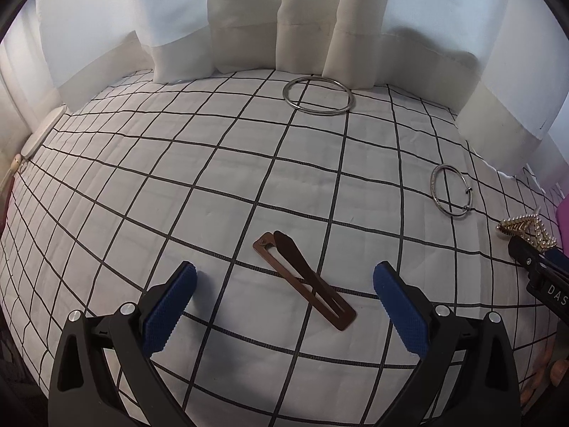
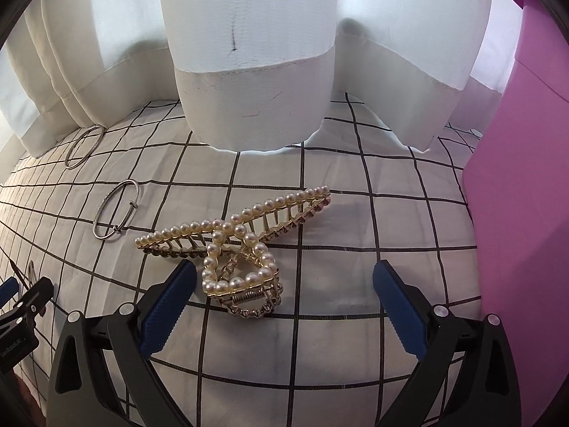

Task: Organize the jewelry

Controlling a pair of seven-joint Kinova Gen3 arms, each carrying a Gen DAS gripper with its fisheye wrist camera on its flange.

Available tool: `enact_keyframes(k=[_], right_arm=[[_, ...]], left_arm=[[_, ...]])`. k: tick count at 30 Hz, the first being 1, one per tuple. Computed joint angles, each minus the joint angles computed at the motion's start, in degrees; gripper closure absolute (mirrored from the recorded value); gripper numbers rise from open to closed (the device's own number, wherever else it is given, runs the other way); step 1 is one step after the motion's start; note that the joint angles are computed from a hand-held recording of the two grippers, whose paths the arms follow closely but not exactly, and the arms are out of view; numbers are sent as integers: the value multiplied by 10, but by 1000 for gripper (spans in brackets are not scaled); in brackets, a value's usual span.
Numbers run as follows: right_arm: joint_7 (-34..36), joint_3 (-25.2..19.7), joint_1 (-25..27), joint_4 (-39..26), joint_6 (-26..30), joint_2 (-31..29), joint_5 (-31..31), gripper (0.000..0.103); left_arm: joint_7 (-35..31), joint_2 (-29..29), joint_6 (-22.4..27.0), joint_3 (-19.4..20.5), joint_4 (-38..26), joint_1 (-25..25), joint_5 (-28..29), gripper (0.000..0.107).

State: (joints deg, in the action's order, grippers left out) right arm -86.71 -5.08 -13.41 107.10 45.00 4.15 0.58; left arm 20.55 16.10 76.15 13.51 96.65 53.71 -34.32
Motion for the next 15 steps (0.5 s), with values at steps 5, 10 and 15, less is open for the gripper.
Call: enact_keyframes(k=[5,10,15], right_arm=[[22,-1,3,-9,19,0,-15,10],[11,-4,-2,-1,12,-15,-11,35],[-1,-9,-11,1,13,-24,-3,71]], left_arm=[[0,-5,-6,4,8,5,-11,20],[10,-10,-1,8,12,12,-20,36],[7,-13,-2,11,14,13,-25,52]])
